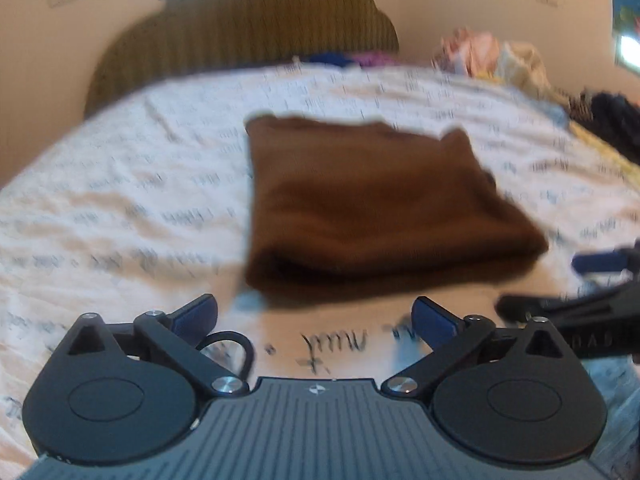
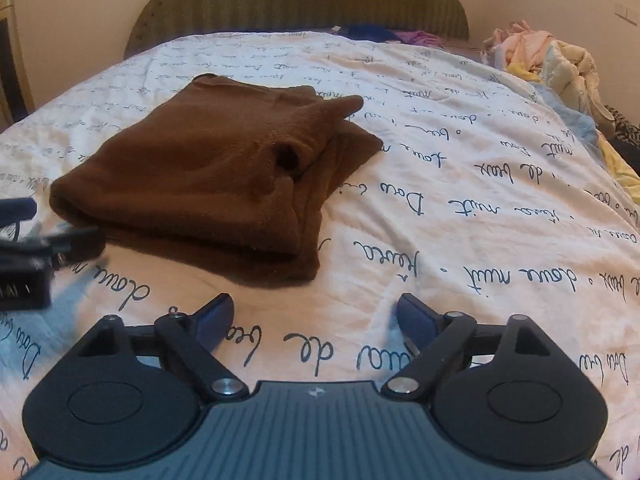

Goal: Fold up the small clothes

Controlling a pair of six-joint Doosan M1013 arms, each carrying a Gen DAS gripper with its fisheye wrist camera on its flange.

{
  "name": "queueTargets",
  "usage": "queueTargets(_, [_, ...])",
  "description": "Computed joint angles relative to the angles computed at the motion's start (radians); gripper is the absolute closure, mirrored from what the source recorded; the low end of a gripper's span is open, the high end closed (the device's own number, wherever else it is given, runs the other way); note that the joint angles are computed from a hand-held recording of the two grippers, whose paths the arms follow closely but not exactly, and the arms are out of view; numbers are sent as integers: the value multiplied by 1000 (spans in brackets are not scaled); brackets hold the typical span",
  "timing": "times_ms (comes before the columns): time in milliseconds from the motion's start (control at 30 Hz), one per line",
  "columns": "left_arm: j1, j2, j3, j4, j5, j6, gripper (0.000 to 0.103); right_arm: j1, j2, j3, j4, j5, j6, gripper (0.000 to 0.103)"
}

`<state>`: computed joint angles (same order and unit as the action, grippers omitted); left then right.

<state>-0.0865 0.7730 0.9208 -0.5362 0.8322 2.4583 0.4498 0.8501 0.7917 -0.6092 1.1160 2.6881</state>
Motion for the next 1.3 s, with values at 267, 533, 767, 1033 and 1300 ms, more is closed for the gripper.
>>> queueTargets(267, [-9, 56, -123, 141, 140, -114, 0, -14, 26, -57, 56, 63, 29, 0])
queueTargets(533, [-10, 48, -102, 124, 112, -105, 0, -30, 35, -92, 148, 91, -24, 0])
queueTargets(767, [-7, 37, -79, 109, 86, -103, 0, -22, 29, -76, 121, 80, 4, 0])
queueTargets(1033, [-1, 21, -30, 45, 20, -61, 0, 2, -9, 44, -43, -45, 99, 0])
queueTargets(1300, [4, 13, -5, 2, -12, -30, 0, 11, -20, 88, -124, -86, 165, 0])
